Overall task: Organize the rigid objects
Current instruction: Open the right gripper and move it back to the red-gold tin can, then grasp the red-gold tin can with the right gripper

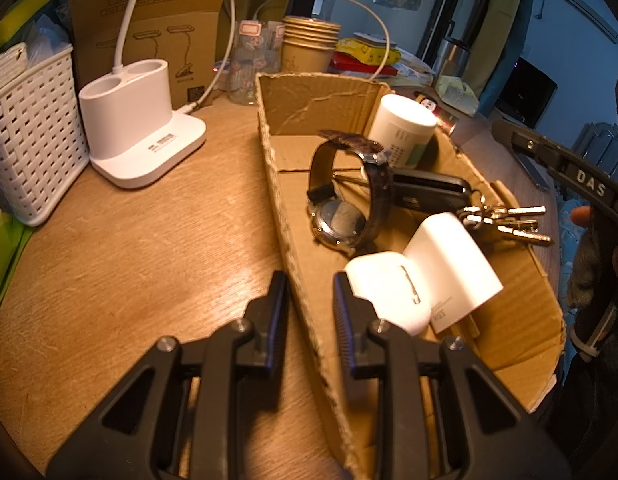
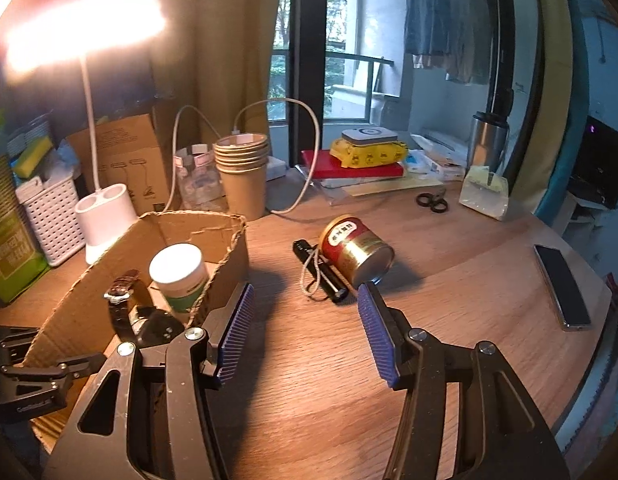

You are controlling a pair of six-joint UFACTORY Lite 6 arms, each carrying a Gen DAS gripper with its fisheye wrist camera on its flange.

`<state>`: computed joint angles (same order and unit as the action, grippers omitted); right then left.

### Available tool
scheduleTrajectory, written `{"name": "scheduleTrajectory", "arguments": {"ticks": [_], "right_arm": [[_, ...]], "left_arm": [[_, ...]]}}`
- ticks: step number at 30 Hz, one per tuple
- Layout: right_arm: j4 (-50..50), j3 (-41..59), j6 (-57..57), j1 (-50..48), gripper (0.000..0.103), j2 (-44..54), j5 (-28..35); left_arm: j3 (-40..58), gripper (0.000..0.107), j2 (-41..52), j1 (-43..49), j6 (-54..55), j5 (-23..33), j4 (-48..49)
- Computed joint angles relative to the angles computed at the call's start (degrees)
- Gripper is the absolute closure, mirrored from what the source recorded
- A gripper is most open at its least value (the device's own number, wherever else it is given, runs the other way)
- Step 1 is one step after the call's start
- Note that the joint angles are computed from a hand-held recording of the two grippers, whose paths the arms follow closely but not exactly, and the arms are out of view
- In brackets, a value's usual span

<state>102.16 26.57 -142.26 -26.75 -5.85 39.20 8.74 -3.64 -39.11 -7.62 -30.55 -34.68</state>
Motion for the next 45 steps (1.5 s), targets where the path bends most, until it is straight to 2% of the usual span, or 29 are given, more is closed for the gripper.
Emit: {"name": "scheduleTrajectory", "arguments": {"ticks": [2, 16, 24, 32, 38, 45], "right_arm": [[1.73, 0.99, -1.33, 0.36, 0.039, 1.33, -0.35], [4.77, 14.64, 0.00, 3.03, 0.038, 15.08, -2.46], [4.74, 23.28, 1.67, 6.18, 0.038, 24.12, -5.80], [10.63, 32.48, -2.68, 12.12, 0.038, 32.43, -12.10], [5.73, 40.88, 3.66, 13.79, 0.038, 39.57, -14.63], [1.57, 45.00, 8.47, 14.88, 0.038, 44.15, -16.51]], "left_arm": [[0.00, 0.082, 0.00, 0.00, 0.00, 0.00, 0.00], [0.00, 0.082, 0.01, -0.04, 0.00, -0.01, -0.04], [0.00, 0.082, -0.01, -0.07, 0.08, 0.00, -0.14], [0.00, 0.082, -0.02, -0.10, 0.06, 0.00, -0.14], [0.01, 0.082, -0.01, -0.13, 0.10, 0.00, -0.22], [0.01, 0.082, -0.02, -0.13, 0.12, 0.01, -0.25]]}}
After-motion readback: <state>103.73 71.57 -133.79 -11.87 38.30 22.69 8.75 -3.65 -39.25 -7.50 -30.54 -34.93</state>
